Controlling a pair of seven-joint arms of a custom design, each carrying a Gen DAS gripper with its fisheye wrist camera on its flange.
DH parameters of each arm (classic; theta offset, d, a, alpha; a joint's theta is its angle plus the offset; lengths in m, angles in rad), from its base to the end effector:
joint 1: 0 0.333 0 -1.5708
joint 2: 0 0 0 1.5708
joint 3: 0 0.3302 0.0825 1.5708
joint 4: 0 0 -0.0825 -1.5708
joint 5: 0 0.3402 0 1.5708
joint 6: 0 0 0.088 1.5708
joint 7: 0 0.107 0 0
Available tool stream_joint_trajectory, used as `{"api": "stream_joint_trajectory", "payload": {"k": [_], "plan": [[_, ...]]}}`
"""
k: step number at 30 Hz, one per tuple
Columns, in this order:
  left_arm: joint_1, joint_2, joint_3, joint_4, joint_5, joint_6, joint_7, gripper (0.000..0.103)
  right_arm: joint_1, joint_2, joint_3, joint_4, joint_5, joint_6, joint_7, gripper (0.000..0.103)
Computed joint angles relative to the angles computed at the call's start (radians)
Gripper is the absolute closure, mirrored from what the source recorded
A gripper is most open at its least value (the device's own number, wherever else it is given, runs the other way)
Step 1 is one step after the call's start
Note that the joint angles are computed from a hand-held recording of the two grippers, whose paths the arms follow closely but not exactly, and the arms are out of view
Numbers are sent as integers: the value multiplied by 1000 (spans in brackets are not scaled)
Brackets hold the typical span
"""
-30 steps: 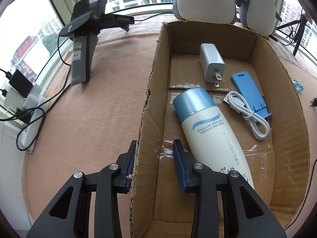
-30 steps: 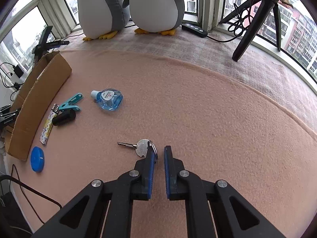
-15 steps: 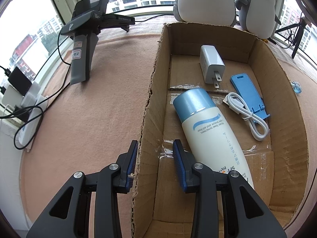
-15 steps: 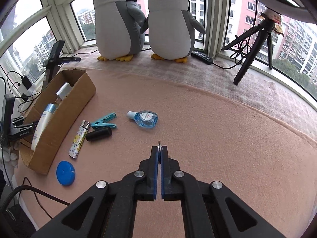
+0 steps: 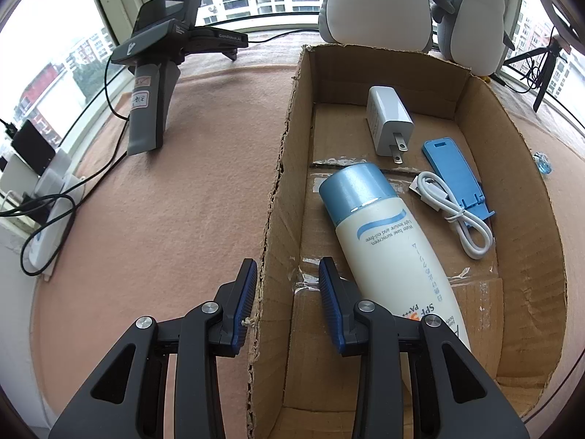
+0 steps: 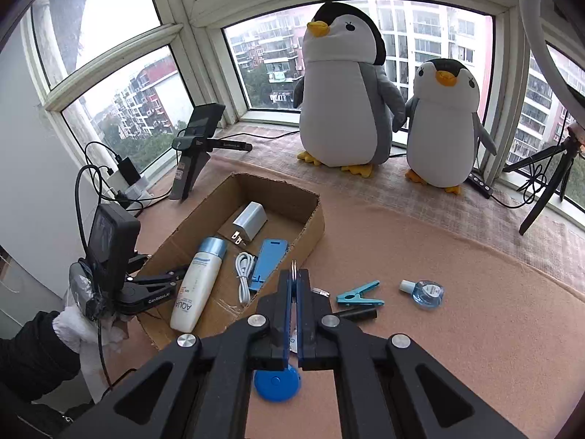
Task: Organize rigid objects
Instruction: 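Carry the keys into the box and open the right gripper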
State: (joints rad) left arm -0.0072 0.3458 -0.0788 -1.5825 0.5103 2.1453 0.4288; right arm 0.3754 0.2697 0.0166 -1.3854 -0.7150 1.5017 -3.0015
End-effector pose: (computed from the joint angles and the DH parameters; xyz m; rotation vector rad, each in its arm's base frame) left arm 0.6477 -0.0279 0.4934 -2.4935 0.9686 -0.1884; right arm 0.5707 0.1543 0.5909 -0.3716 2.8722 -1.0982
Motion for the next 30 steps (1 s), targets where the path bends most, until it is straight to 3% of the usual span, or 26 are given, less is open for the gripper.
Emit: {"api": "stream_joint_trajectory", "payload": {"k": [11, 24, 30], "plan": [[3, -4, -1, -8, 0, 10, 3, 69, -50, 109, -32, 59, 69, 183, -53, 101], [3, -6, 0, -10, 3, 13, 8, 69, -67, 208, -52, 183, 157, 116, -112, 101], [3, -7, 0, -14, 3, 19, 6, 69, -77, 219, -60, 187, 175, 137, -134, 100]]}}
